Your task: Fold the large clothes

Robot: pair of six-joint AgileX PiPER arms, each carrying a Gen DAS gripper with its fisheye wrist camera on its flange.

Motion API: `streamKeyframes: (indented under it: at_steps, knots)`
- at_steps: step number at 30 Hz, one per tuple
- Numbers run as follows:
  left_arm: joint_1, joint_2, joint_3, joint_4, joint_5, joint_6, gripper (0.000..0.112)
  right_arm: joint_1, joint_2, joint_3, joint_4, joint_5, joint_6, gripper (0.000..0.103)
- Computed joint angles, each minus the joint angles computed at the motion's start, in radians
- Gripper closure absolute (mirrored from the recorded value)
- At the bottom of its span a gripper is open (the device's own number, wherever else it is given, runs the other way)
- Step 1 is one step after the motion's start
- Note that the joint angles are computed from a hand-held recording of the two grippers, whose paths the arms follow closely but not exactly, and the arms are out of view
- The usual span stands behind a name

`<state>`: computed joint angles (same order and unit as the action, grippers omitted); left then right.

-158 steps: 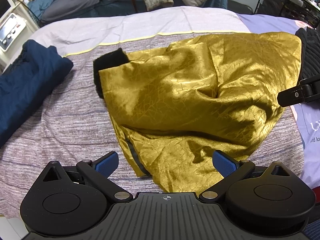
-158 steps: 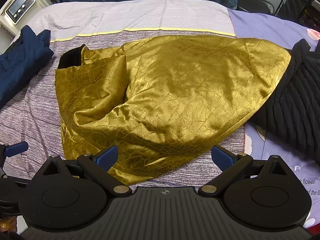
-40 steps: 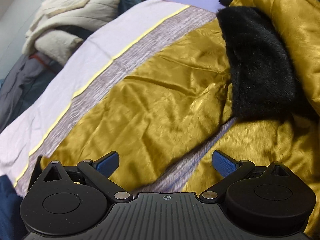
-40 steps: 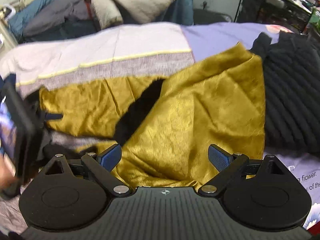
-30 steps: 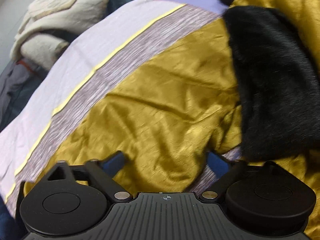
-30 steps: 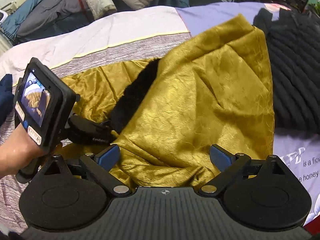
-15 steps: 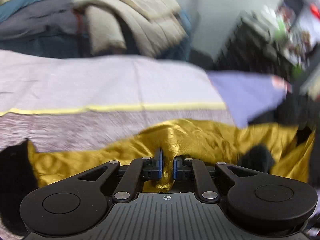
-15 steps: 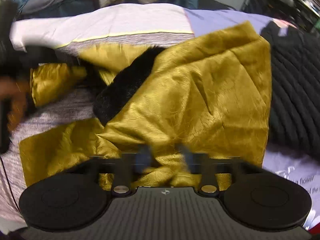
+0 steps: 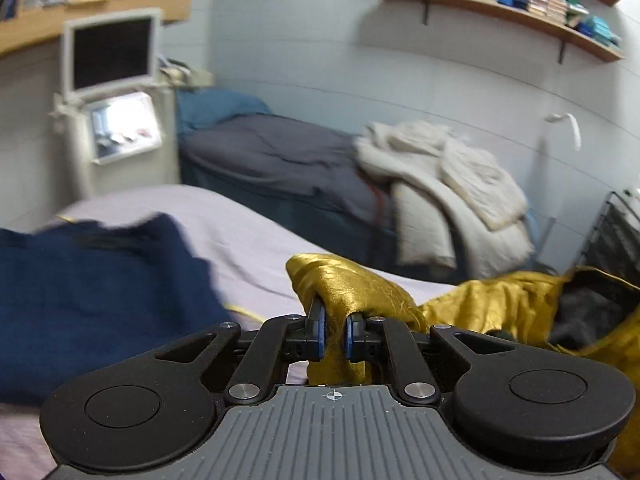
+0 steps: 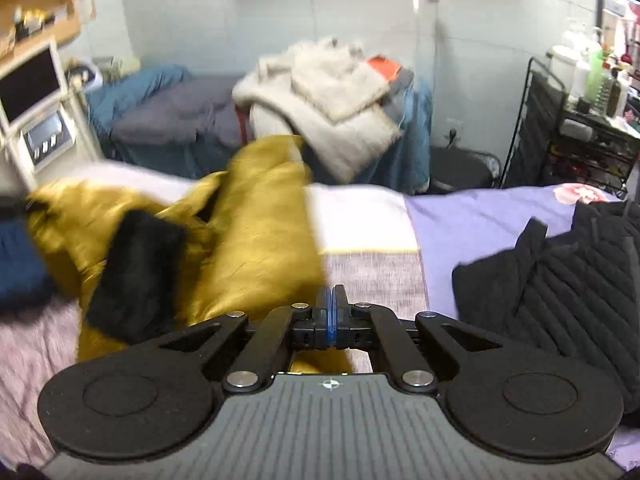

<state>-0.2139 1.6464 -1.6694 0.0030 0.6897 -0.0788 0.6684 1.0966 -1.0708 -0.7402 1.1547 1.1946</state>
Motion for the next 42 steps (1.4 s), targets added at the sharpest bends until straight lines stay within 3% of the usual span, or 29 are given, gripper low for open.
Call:
streamKeyframes:
  at_steps: [4, 6, 7, 8, 9, 10, 14, 17, 23, 30, 37, 42]
  knots:
    - [-0.065, 0.002, 0.018, 0.229, -0.005, -0.073, 0.061, -0.023, 0.027, -0.067, -0.066, -0.041, -0.048, 0.101]
    - [-0.096, 0.083, -0.024, 0.301, 0.053, -0.140, 0.045, -0.119, 0.105, -0.143, 0.020, -0.085, -0.177, 0.099]
    - [-0.099, 0.109, -0.024, 0.331, 0.062, -0.179, 0.042, -0.153, 0.135, -0.161, 0.059, -0.114, -0.192, 0.092]
    - [-0.109, 0.131, -0.019, 0.372, 0.075, -0.229, 0.026, -0.204, 0.162, -0.170, 0.123, -0.164, -0.226, 0.064]
    - [-0.119, 0.153, -0.024, 0.411, 0.099, -0.272, 0.012, -0.237, 0.187, -0.176, 0.204, -0.208, -0.261, 0.046]
    - [-0.133, 0.164, -0.013, 0.461, 0.111, -0.320, 0.010, -0.266, 0.205, -0.176, 0.287, -0.251, -0.296, 0.027]
    - [-0.161, 0.103, 0.128, 0.585, 0.092, -0.380, 0.009, -0.224, 0.239, -0.134, 0.397, -0.349, -0.278, 0.027]
    - [-0.161, 0.027, 0.244, 0.567, 0.068, -0.347, 0.009, -0.174, 0.285, -0.140, 0.430, -0.344, -0.286, 0.023]
    - [-0.157, -0.045, 0.372, 0.482, 0.115, -0.369, 0.009, -0.132, 0.387, -0.160, 0.507, -0.384, -0.331, 0.019]
    - [-0.198, -0.120, 0.494, 0.468, 0.131, -0.434, 0.009, -0.152, 0.637, -0.328, 0.616, -0.447, -0.502, 0.017]
    - [-0.287, -0.248, 0.632, 0.491, 0.186, -0.568, 0.009, -0.216, 0.890, -0.541, 0.858, -0.485, -0.684, 0.016]
    - [-0.374, -0.297, 0.710, 0.489, 0.252, -0.685, 0.009, -0.211, 0.997, -0.660, 0.854, -0.494, -0.693, 0.019]
